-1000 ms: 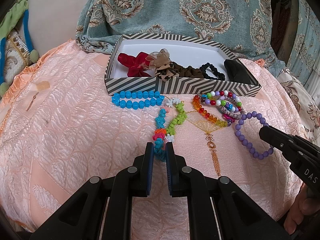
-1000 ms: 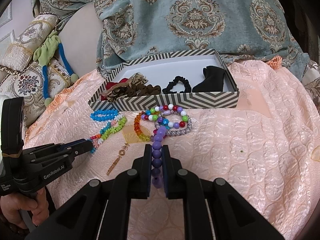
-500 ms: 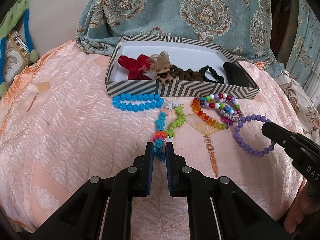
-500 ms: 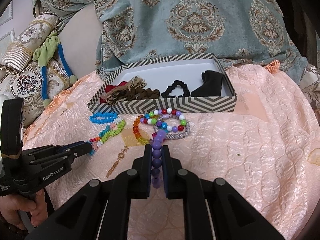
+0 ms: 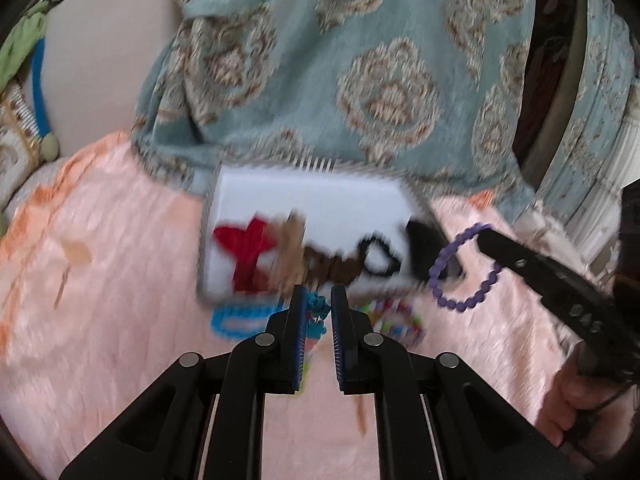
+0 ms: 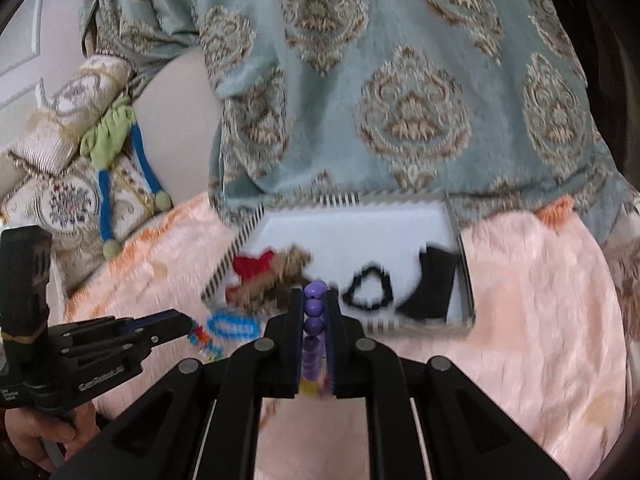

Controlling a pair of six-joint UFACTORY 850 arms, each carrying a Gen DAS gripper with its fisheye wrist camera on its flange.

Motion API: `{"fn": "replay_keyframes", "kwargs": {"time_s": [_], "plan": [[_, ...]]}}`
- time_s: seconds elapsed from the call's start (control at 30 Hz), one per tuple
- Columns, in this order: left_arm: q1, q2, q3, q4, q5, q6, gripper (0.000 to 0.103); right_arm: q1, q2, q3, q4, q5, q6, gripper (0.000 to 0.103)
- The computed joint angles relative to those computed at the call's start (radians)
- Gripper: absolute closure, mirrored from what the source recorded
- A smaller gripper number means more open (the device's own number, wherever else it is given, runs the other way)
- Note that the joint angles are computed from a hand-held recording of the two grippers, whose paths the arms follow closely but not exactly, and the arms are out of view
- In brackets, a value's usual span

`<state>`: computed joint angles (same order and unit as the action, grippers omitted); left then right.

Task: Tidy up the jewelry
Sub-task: 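Carry the beaded strand into the box and open left tool while right drops the purple bracelet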

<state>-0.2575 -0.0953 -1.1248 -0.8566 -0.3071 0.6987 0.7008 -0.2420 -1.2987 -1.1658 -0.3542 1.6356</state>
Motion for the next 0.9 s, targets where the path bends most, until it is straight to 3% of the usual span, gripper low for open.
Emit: {"fn": "replay_keyframes", "kwargs": {"time_s": [0.17, 0.5, 0.63, 0.77, 0.9], "plan": [[-0.004, -0.103, -0.163, 0.047, -0.023, -0.073, 0.103, -0.068, -0.084, -0.132, 0.202, 0.024, -0.183, 0.094], [-0.035, -0.394, -0.494, 0.088, -0.114, -0.205, 0.103, -0.221, -0.283, -0.320, 0.816, 0.102, -0.697, 0.094], [-0.035, -0.469, -0.552, 0.066, -0.123, -0.172, 0.103, -0.245, -0.346, -0.369, 0.851, 0.082, -0.729, 0.094], [-0.024, -0.532, -0.586, 0.262, -0.123, -0.353, 0.103, -0.270, -0.406, -0.412, 1.006, 0.066, -0.870, 0.094], [-0.005, -0.554, -0.597, 0.325, -0.138, -0.428, 0.103, -0.278, -0.439, -0.439, 1.009, 0.030, -0.860, 0.094]]}}
